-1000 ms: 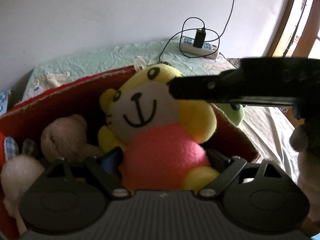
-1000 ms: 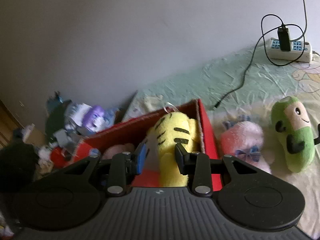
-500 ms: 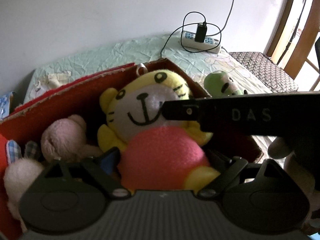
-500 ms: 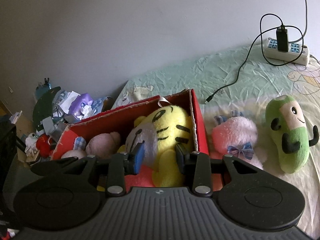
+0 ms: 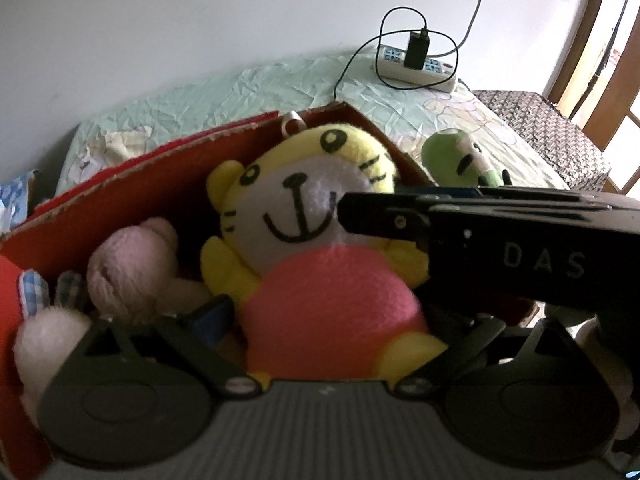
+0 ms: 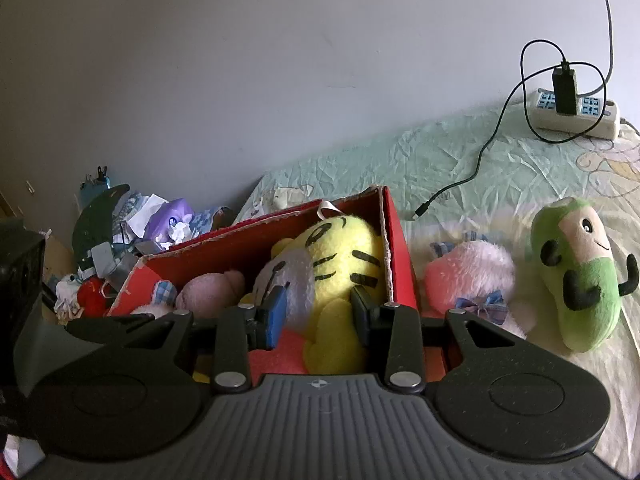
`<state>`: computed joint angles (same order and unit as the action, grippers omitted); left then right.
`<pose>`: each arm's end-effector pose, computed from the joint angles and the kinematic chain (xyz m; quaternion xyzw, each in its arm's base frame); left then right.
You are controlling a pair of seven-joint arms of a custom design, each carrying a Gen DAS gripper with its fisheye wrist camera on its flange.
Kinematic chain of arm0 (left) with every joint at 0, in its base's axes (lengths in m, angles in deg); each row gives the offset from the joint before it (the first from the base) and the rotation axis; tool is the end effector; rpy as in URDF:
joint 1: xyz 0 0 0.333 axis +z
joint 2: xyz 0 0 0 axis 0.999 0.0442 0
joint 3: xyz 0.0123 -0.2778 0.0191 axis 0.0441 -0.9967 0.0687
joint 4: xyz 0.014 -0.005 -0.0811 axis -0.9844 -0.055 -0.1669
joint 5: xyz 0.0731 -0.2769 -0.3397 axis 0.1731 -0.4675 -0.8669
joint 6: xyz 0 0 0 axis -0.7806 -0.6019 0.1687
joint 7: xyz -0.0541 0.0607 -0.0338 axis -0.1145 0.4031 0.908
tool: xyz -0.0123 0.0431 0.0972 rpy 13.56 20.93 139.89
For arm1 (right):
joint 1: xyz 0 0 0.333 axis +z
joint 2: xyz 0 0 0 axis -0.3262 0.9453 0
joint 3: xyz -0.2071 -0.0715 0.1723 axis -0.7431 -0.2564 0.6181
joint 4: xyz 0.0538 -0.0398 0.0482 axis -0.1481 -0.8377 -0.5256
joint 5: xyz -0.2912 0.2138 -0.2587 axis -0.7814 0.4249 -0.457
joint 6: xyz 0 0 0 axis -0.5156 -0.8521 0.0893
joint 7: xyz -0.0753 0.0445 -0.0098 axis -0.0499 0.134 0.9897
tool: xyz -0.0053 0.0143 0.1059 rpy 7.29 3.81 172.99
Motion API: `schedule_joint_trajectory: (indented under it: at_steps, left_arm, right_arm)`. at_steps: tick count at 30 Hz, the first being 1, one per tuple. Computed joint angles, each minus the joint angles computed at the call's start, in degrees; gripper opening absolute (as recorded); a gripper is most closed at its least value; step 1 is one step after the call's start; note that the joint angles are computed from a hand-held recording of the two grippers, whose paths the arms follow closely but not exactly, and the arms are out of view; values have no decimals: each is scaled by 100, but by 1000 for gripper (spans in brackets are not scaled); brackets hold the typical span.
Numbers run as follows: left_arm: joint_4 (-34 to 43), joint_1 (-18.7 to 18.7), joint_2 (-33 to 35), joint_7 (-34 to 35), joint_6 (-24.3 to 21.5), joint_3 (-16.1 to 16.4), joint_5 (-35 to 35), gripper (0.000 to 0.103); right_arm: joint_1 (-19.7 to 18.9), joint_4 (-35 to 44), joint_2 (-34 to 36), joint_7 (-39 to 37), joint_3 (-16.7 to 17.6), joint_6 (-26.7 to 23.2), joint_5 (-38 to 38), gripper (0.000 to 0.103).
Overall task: Organize objects
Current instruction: 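Press the tiger down into the box with the right tool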
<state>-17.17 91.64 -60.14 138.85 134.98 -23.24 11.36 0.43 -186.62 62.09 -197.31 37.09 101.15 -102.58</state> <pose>0.7485 -0.1092 0.4297 -0.3282 0.8910 -0.3056 0.0708 0.6400 0.2310 0.4351 -0.4662 0.7401 -0.2281 0.4276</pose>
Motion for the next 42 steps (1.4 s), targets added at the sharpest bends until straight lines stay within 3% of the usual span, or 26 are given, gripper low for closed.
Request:
schedule_joint_trajectory:
  at_steps: [15, 42]
  left_arm:
    - [-35, -122, -25, -239, 153, 54, 348, 103]
    - [-121, -272, -88, -666, 310, 132, 866, 103]
  right_arm:
    - [-27, -96, -83, 80, 31, 41, -241, 37]
    - [-152, -171, -143, 913, 8, 447, -1085, 37]
